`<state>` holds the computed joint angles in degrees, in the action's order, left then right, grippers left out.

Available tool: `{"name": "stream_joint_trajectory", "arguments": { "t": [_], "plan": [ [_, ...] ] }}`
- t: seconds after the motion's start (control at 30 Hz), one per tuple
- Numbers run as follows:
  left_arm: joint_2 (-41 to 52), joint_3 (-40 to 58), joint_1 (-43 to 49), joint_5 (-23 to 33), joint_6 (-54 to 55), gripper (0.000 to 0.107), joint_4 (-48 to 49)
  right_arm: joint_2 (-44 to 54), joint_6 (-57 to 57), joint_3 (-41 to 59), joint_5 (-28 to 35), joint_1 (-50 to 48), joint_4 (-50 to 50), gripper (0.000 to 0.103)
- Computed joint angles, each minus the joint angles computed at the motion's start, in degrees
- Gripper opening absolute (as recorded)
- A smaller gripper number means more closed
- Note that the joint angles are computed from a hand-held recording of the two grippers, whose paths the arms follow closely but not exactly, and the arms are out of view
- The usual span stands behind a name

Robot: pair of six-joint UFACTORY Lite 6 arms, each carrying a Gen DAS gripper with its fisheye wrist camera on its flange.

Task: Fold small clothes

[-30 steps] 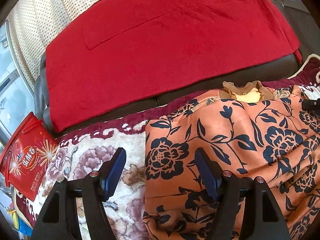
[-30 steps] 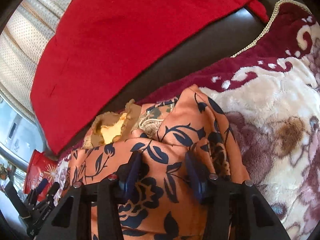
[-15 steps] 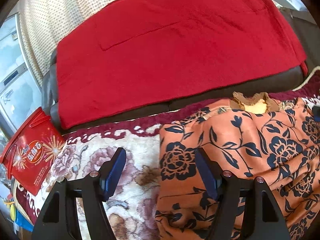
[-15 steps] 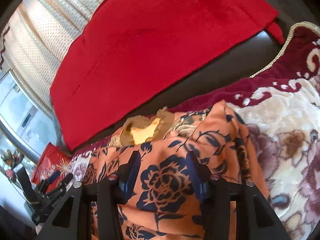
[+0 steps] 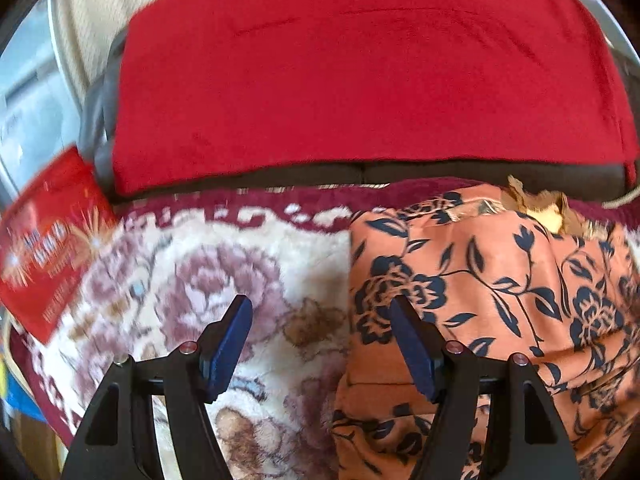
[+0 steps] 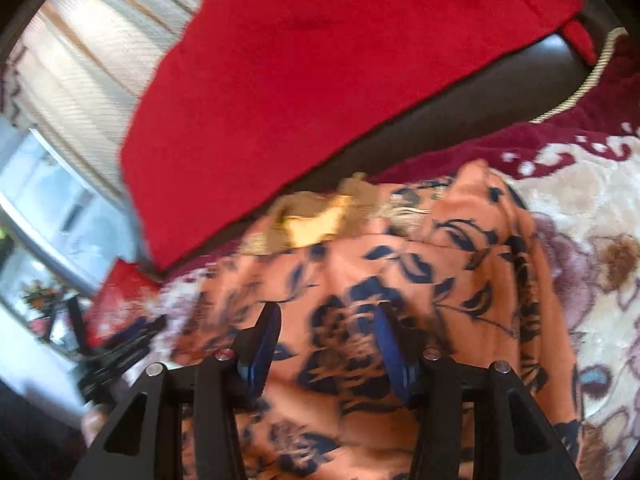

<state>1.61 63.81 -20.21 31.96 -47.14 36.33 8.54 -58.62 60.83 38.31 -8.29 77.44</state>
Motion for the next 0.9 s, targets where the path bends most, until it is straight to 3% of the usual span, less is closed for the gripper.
{"name": "stream_joint_trajectory", "arguments": {
  "t": [0.1, 0.27, 0.33, 0.37, 0.5, 0.73, 0.9],
  "plan": [
    [-2.8, -1.7, 5.9, -2.4, 10.7, 0.072, -12.2, -0.8, -1.8, -0.6, 5.2, -0.4, 1.6, 0.057],
    [-5.7, -4.8, 11.8, -3.7, 23.0, 0.07, -25.9, -1.1, -1.0, -0.8, 4.0, 2.5, 2.2, 0.057],
    [-5.9, -5.7, 13.2, -4.1, 27.4, 0.05, -31.5, -1.2, -0.2, -1.1, 3.3, 2.9, 1.5, 0.057],
    [-5.5, -5.6, 13.4, -4.1, 28.6, 0.046, -32.9, -1.5, 0.1, -1.5, 3.0, 2.8, 1.4, 0.057],
    [-4.7, -5.3, 8.9, -5.7, 25.9, 0.043, -30.9, -2.3, 0.6, -3.3, 2.4, 1.2, 1.9, 0.057],
    [1.3, -0.9, -4.0, -7.5, 8.7, 0.05, -13.8, -4.5, -1.5, -5.5, 1.9, -4.1, 5.1, 0.057],
    [9.4, 4.8, -7.4, -3.8, 7.0, 0.05, -11.8, -2.4, -1.1, -4.6, 1.6, -8.8, 6.5, 0.057]
  ]
}}
